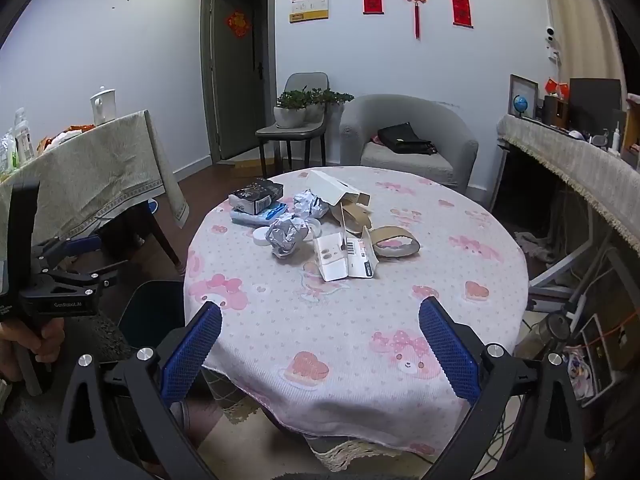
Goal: Collect trash
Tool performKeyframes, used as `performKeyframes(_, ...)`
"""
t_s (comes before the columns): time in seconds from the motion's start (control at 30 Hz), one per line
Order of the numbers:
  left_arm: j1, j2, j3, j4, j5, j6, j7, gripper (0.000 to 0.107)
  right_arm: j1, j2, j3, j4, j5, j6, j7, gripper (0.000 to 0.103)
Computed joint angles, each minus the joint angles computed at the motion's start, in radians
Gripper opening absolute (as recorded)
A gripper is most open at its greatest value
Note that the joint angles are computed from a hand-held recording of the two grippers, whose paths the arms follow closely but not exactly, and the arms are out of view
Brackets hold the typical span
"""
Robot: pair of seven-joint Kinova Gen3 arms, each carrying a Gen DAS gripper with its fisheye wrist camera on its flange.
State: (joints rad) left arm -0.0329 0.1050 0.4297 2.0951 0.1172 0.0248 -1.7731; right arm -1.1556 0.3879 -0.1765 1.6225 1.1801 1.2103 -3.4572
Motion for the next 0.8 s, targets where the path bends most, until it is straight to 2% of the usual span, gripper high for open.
performKeyframes(0.13, -0.019, 0.001, 0.019, -0.002, 0.008, 0.006, -0.007, 0.099, 0.0, -0.006, 0.005, 0.008, -0.001, -0.011, -0.01, 0.1)
performKeyframes(0.6, 0.025, 0.0, -0.027, -0.003, 0.007, 0.005, -0.006, 0.099, 0.006, -0.006, -0.003, 0.01, 0.001, -0.011, -0.015, 0.1)
performKeyframes(0.8, 0.011, -0.001, -0.013, -0.002, 0.012, 0.006, -0.011, 0.099, 0.007, -0.005, -0.003, 0.009, 0.0, -0.011, -0.014, 0.1)
